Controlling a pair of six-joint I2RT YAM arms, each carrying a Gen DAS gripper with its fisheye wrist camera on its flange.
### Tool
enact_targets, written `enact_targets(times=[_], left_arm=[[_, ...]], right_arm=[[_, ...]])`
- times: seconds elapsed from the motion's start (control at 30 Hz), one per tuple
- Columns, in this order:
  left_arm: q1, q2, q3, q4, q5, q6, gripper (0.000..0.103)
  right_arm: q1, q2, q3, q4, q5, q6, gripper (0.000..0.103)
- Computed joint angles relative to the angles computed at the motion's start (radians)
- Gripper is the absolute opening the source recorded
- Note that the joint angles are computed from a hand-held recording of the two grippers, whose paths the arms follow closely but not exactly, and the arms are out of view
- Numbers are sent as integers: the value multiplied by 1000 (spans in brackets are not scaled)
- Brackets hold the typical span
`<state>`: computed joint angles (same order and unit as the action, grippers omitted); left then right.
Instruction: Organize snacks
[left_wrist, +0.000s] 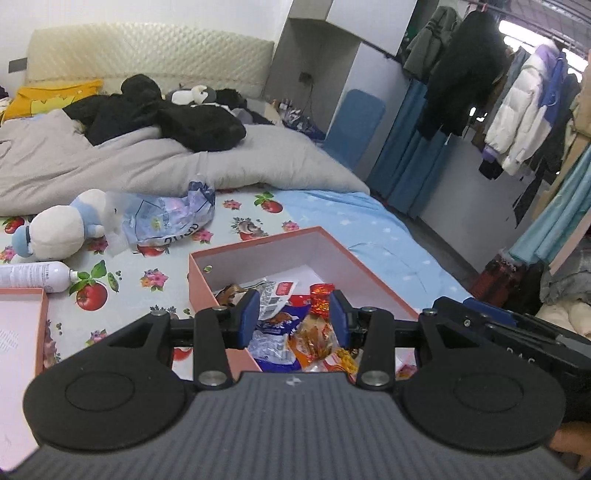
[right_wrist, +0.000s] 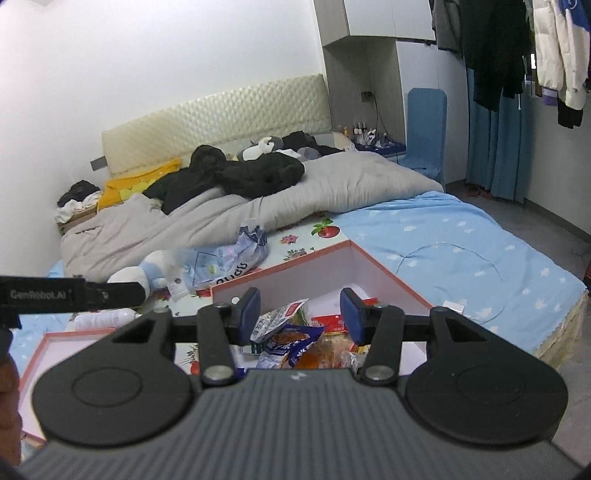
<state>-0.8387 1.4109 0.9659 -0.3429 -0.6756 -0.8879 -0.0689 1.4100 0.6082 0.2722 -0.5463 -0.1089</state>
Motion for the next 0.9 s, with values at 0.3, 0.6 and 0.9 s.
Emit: enact_targets(times=[0.3,0.6,0.9], left_arm=[[-216,4,12,-188,-168,-213,47],[-369,67,28,-330,-249,-442,47],[-435,78,16,-405,-277,-569,47]], right_arm=[[-78,-96,-127,-25,-62,-64,50],[-186,-232,-238,-102,-157,-185,50],[-268,-299,-280,-129,-221,-235,50]])
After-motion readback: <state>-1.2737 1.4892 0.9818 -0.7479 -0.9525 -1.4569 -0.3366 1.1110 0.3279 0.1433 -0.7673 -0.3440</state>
